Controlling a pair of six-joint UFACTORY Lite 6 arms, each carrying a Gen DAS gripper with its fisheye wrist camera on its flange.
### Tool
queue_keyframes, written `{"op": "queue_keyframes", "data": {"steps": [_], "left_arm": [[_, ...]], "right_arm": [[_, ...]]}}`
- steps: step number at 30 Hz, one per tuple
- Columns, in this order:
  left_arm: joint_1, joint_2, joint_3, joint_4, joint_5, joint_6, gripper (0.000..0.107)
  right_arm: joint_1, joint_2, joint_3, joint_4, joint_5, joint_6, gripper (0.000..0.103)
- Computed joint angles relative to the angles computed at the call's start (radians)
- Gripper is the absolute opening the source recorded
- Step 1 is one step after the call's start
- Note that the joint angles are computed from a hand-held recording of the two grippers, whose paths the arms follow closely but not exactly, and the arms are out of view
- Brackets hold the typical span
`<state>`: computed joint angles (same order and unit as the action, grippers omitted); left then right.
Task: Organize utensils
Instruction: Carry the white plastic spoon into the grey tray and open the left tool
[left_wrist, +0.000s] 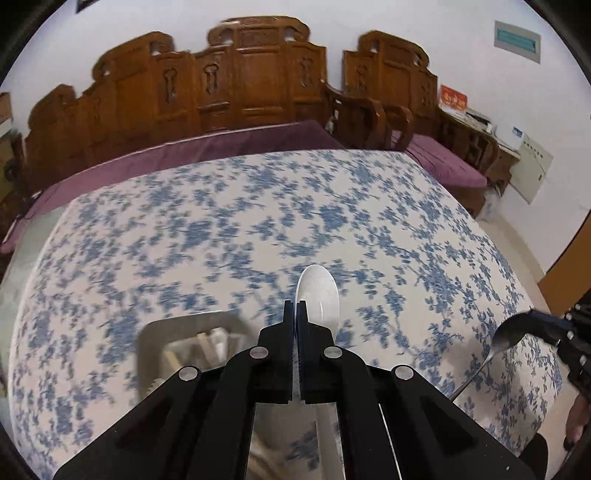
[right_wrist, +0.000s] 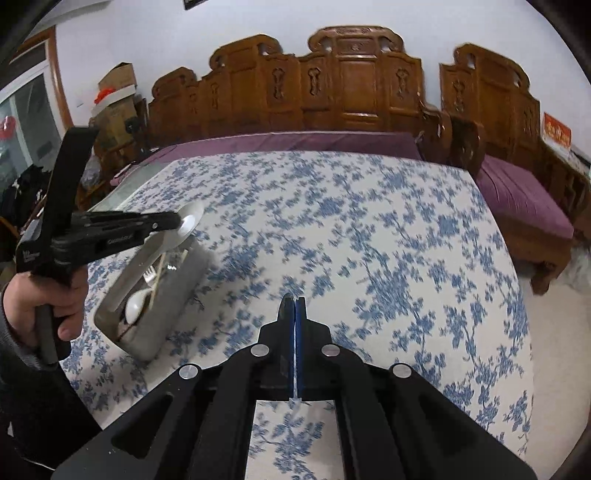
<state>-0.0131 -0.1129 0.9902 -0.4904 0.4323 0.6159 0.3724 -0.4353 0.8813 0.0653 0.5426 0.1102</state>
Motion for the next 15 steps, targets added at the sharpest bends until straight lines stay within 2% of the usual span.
{"op": "queue_keyframes", "data": {"steps": [5, 15], "left_arm": [[0.158, -0.031, -0.037, -0.110, 0.026, 0.184, 0.001], [0.363, 0.065, -0.071, -0.331, 0.039, 0.509, 0.001]], "right_arm": [[0.143, 0.075, 0.130, -0.164, 0.034, 0.196, 0.001], [0.308, 0.310, 0.404, -0.310, 0.081, 0.348, 0.001]]}}
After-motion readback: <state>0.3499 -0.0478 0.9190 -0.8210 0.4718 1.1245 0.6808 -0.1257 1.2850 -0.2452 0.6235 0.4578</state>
